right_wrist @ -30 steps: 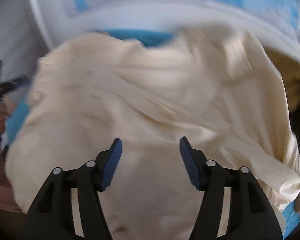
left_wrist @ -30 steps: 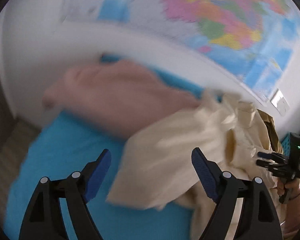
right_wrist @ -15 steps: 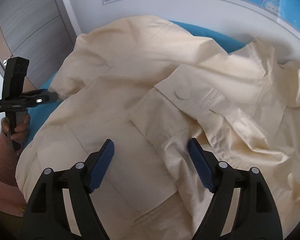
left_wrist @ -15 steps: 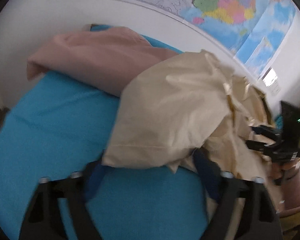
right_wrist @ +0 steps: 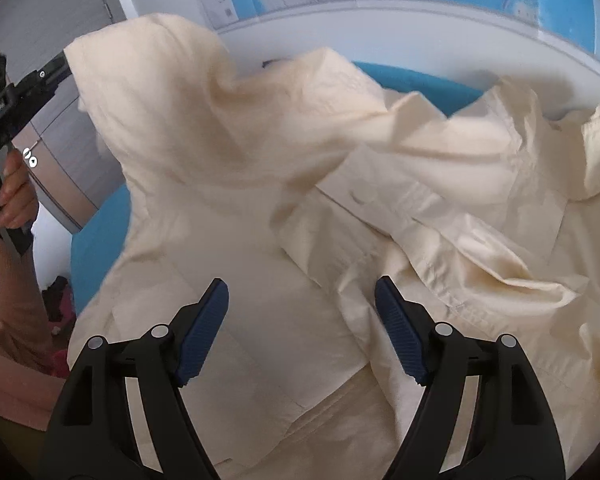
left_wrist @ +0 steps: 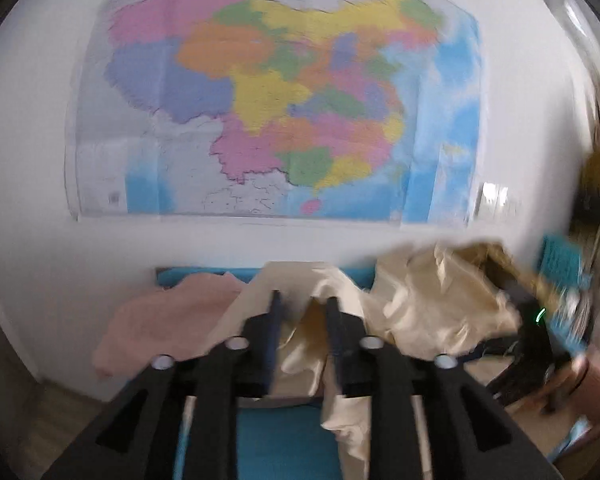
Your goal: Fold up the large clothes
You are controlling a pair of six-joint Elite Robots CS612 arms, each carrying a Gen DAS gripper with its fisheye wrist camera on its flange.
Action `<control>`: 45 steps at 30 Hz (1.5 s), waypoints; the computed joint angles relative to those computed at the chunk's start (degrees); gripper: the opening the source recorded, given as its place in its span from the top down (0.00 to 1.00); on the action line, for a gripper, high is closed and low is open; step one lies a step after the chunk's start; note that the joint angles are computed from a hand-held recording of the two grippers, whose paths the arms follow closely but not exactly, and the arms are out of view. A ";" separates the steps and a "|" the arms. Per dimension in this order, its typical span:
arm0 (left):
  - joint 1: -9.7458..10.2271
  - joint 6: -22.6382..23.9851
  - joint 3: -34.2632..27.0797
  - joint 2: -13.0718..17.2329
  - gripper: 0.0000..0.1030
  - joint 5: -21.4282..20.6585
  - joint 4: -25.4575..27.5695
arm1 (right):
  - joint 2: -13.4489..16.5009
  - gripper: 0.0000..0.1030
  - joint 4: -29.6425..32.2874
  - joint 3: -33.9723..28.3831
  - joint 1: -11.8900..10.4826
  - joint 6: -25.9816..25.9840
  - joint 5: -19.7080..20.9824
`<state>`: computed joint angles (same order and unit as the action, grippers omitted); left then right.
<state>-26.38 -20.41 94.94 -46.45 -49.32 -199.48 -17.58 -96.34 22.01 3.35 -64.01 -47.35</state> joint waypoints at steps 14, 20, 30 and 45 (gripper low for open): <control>5.13 -35.17 8.24 3.40 0.40 -24.51 -5.12 | -1.38 0.23 1.35 3.20 0.15 0.92 0.21; 6.53 -39.22 8.70 5.76 0.37 -28.60 -17.79 | -2.20 0.23 0.94 4.85 -0.08 0.42 0.69; 4.56 -37.85 11.27 5.36 0.34 -29.19 -23.84 | -1.96 0.23 3.22 4.53 -0.10 -0.24 0.43; 6.04 -37.66 4.92 5.54 0.84 -24.34 -17.97 | -4.12 0.24 0.83 8.31 -0.94 -0.24 1.40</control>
